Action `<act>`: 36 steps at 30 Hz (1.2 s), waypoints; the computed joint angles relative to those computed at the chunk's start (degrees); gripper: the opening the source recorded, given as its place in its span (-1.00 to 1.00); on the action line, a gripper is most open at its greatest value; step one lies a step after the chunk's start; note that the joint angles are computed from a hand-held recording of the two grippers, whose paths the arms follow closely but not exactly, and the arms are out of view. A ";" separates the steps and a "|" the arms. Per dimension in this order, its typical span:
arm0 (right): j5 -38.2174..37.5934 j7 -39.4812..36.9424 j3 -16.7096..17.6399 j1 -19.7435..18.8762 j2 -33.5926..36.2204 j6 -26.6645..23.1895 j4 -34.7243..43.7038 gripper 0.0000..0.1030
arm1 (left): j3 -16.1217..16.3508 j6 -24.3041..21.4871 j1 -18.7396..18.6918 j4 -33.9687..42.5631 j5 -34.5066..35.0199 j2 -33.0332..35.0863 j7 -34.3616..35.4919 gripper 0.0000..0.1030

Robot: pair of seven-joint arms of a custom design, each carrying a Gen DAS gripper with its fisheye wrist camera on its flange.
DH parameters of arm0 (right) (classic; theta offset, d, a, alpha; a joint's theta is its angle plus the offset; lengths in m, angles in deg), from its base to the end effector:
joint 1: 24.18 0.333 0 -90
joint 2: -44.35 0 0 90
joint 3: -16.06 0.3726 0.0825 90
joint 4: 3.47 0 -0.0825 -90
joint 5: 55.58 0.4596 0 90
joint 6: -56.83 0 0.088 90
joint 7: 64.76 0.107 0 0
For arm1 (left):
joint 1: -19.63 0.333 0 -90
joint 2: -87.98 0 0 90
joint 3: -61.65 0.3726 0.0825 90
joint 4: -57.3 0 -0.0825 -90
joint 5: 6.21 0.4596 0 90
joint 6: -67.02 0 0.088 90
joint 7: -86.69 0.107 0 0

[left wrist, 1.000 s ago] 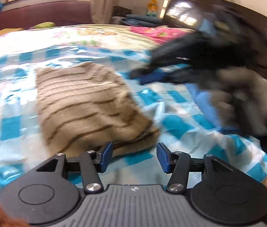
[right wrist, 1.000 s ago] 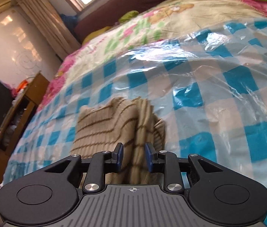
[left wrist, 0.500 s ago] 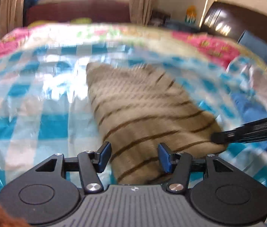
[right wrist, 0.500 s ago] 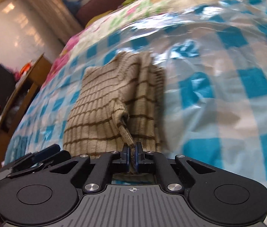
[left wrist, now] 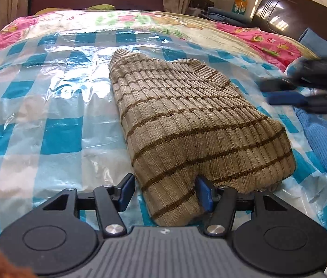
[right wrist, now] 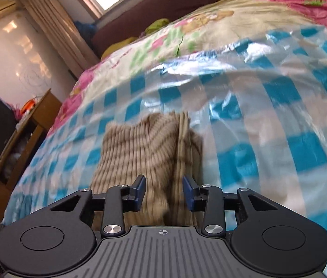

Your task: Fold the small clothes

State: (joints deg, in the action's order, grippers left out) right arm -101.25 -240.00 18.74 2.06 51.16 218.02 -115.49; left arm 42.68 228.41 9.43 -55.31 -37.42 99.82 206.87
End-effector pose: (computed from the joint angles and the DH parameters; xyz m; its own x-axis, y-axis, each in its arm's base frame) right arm 0.5951 0.3673 0.5115 -0.2529 -0.8411 -0.4780 -0.6225 0.5197 -0.5852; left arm 0.6404 -0.3134 0.4561 -0.5671 -0.8018 0.1884 -0.6878 0.3352 -0.6439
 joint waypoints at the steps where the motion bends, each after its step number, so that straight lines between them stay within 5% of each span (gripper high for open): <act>1: 2.16 -2.01 0.20 -0.46 1.77 -0.89 1.89 -0.27 | -0.02 0.00 0.04 -0.01 -0.10 -0.02 -0.02 0.19; 6: 12.31 -11.77 -0.27 -0.29 8.71 -3.25 8.47 -0.24 | -0.09 0.18 -0.04 0.37 0.44 0.38 0.44 0.19; 7: 12.31 -11.53 -1.16 0.51 8.92 -3.29 8.57 -0.37 | -0.08 0.16 -0.06 0.51 0.61 0.46 0.36 0.19; 8: 12.02 -10.49 -2.09 1.22 8.58 -2.03 7.86 -0.59 | -0.17 0.10 0.04 0.60 0.46 0.43 0.43 0.19; 10: 8.75 -6.55 -4.48 3.02 6.90 0.48 5.71 -0.72 | -1.11 1.08 0.84 0.27 -1.97 0.01 2.49 0.19; 14: -3.43 7.50 -7.33 5.22 3.74 1.39 2.36 -0.76 | -2.22 4.51 1.33 0.06 -6.19 0.02 6.82 0.22; 18: 1.80 2.64 -4.09 2.24 6.34 -0.97 3.57 -0.75 | 1.51 -0.23 -1.58 2.99 3.66 2.50 -2.07 0.28; 23: -0.23 3.40 -4.55 2.69 4.54 -0.49 2.79 -0.62 | 0.08 0.29 -0.01 2.18 3.47 1.42 -2.12 0.28; 30: -10.04 5.05 -1.82 3.09 2.20 -6.42 3.65 -0.62 | -0.91 3.01 0.11 2.26 1.48 1.28 -0.92 0.28; 36: -0.41 -6.57 -0.03 1.81 5.10 -7.32 4.44 -0.65 | 1.19 -2.00 -1.38 4.75 8.10 3.22 -7.54 0.29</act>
State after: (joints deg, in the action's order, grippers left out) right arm -101.65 -246.58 18.71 3.87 56.26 210.71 -111.04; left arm 43.87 226.41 8.05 -50.56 -29.32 103.04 199.33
